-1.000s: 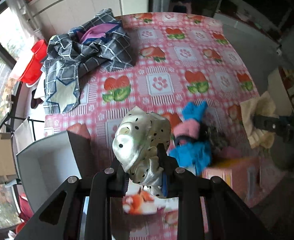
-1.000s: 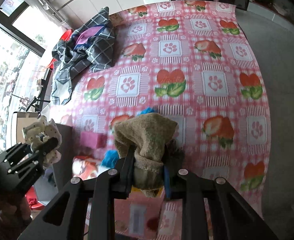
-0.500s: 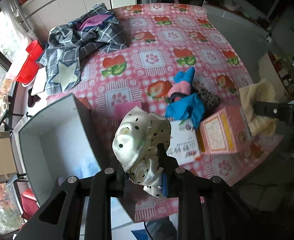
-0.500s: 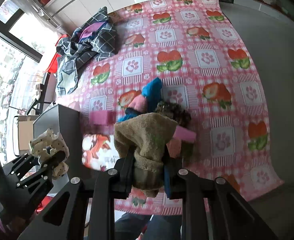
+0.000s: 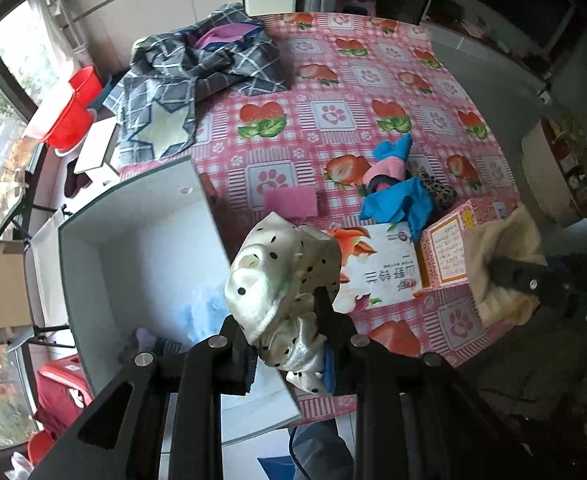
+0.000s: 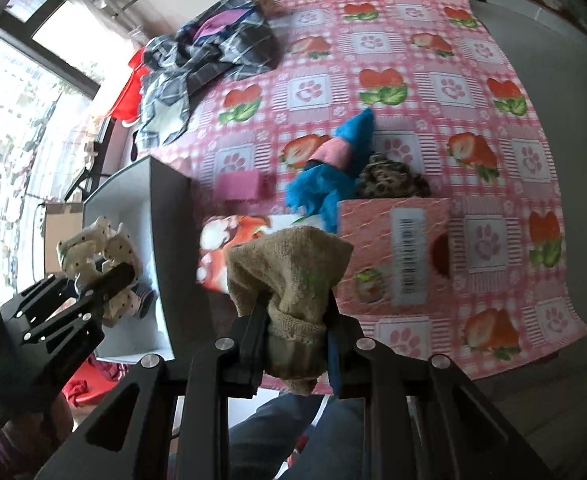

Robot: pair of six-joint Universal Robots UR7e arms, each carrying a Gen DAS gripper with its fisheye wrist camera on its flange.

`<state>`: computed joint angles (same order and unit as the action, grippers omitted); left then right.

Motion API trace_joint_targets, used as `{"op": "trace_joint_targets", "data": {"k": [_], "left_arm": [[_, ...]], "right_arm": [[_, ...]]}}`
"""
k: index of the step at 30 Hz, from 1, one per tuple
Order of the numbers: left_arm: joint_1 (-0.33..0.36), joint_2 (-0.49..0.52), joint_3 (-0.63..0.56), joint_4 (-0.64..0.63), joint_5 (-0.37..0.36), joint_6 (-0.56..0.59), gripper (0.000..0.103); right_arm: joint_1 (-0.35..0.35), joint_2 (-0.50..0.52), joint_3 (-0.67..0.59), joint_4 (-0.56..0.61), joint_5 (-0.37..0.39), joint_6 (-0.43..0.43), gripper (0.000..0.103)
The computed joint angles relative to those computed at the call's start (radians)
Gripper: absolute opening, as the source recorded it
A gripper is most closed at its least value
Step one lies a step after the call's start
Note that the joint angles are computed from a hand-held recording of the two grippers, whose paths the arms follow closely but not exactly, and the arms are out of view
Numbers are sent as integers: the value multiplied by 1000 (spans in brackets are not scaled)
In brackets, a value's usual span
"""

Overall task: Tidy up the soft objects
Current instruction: 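Lift the scrunchie and beige sock and carry both over the white box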

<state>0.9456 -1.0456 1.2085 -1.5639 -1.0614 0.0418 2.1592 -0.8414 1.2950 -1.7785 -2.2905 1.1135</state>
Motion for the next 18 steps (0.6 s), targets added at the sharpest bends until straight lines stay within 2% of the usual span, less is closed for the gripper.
{"op": "trace_joint_targets", "data": {"k": [11,18], "left_arm": [[42,-50,-3,9,38,-62,27],[75,-71,-16,30,64,-140,27]], "right_arm": [[13,132,-142,27,44,-128,25],[12,238,-287,86,78,-238,25]]}}
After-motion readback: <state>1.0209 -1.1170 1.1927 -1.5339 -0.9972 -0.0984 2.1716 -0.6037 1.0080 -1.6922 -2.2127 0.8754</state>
